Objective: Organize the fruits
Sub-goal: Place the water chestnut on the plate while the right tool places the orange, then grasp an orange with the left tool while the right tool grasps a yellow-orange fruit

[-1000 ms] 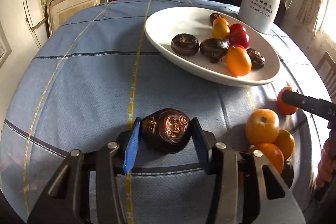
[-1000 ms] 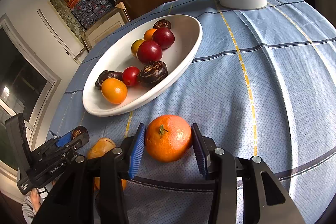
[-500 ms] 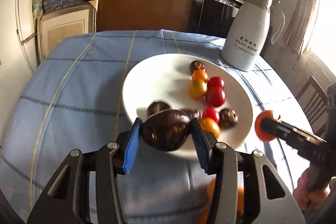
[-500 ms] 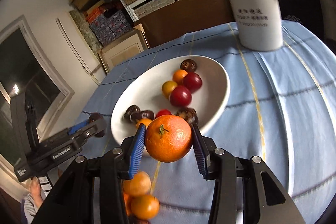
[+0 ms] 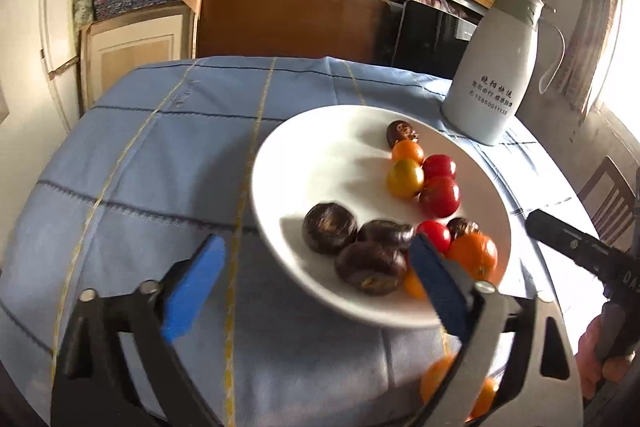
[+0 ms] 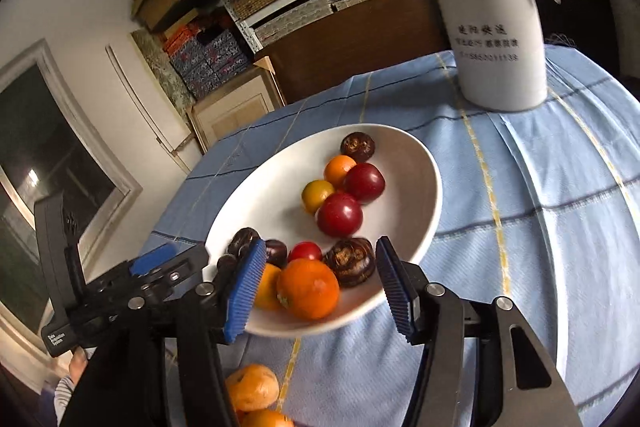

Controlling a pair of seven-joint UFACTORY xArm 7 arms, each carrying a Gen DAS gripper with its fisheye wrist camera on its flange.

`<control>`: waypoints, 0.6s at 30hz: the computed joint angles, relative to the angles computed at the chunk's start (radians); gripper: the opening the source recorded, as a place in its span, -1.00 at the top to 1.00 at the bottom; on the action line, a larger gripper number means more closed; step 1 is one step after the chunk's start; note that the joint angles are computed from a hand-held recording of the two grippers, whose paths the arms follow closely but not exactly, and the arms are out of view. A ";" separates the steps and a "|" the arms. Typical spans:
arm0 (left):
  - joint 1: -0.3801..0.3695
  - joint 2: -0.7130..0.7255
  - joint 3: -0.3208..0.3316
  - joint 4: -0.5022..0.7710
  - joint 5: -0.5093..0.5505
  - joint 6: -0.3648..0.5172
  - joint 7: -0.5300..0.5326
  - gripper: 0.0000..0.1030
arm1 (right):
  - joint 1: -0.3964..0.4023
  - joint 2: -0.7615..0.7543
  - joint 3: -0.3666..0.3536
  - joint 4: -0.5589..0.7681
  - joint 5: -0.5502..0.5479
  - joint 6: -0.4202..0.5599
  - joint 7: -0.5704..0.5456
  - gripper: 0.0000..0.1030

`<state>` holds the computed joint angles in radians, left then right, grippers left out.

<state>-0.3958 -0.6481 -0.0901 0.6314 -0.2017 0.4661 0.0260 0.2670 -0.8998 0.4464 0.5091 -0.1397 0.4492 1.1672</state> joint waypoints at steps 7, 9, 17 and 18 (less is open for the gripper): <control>0.036 -0.150 -0.015 -0.110 0.032 0.107 -0.049 -0.88 | 0.077 -0.054 0.009 -0.055 0.047 0.036 0.046 -0.18; 0.029 -0.207 -0.008 -0.137 0.031 0.135 -0.052 -0.91 | 0.108 -0.076 0.012 -0.066 0.057 0.050 0.053 -0.21; -0.070 -0.464 0.035 -0.249 -0.040 0.287 0.004 -0.91 | 0.180 -0.175 0.067 -0.081 0.071 0.133 0.113 -0.41; -0.081 -0.484 0.033 -0.257 -0.048 0.296 0.012 -0.91 | 0.184 -0.183 0.072 -0.082 0.072 0.143 0.120 -0.42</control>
